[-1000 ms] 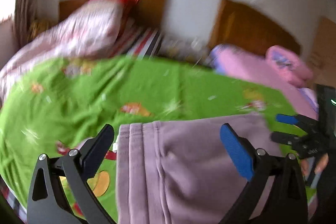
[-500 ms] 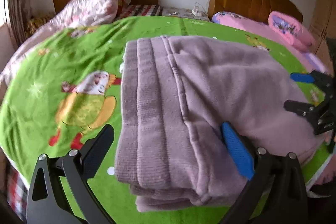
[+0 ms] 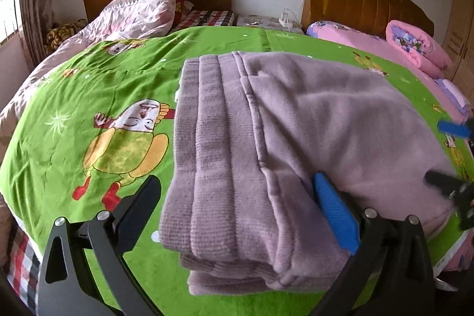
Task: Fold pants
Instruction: 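Release the pants and lift both grippers away from the bundle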
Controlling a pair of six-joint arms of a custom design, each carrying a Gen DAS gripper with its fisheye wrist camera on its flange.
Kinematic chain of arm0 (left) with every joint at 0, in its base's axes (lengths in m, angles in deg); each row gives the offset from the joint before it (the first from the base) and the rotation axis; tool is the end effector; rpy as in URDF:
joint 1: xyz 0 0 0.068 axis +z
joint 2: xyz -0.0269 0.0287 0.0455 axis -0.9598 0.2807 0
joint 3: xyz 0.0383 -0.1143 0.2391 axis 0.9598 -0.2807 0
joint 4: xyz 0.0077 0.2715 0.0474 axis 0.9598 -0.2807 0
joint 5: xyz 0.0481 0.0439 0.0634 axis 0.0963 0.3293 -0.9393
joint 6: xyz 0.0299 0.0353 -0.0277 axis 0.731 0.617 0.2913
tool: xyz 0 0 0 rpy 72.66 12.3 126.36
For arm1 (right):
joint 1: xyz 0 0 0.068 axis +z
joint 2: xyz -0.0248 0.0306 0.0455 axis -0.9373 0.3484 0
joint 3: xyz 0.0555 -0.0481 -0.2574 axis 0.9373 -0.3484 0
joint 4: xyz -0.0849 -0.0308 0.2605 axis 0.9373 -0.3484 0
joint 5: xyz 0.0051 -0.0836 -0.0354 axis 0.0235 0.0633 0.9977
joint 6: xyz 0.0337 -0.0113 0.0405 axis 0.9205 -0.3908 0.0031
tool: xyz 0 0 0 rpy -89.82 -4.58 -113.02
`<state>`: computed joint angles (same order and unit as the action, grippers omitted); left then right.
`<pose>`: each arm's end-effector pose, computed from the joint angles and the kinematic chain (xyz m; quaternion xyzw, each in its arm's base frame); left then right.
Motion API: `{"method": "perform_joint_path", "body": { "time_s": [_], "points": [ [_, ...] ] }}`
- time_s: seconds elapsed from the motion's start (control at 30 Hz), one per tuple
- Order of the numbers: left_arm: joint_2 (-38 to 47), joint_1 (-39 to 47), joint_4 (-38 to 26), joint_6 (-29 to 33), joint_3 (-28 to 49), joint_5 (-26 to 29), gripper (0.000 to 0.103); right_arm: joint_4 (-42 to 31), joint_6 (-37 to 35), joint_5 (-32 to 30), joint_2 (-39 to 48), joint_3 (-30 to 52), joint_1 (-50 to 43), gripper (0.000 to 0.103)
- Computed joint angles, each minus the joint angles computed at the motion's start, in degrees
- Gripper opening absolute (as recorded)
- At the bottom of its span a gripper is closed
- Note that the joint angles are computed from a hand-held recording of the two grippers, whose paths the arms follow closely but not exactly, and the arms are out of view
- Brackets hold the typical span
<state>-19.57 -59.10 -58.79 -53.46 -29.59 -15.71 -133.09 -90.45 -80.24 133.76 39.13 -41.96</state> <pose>0.1815 0.0370 0.2252 0.0347 0.9272 -0.0457 0.3701 0.1652 0.0816 0.2617 -0.2146 0.9180 0.0180 0.3330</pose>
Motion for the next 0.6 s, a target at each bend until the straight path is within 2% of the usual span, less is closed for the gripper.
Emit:
{"method": "perform_joint_path", "body": {
  "time_s": [0.07,0.27,0.53,0.57,0.6],
  "points": [
    [0.7,1.6,0.3,0.2,-0.2,2.2,0.102,1.6,0.2,-4.2,-1.1,-1.8,-3.5,0.098],
    [0.7,2.3,1.3,0.3,-0.9,3.6,0.102,4.4,1.3,-2.9,-3.8,-5.1,-2.0,0.098],
    [-0.3,4.1,2.3,0.6,-2.3,5.7,0.102,6.9,1.5,-9.6,-4.6,-7.3,-6.7,0.099],
    [-1.7,3.9,2.4,0.2,-2.9,5.2,0.102,6.7,1.9,-9.4,-4.8,-7.3,-6.5,0.099],
    [-6.0,2.6,2.2,-1.4,-4.2,2.1,0.102,5.4,3.9,-7.5,-5.6,-6.9,-5.4,0.098]
  ]
}}
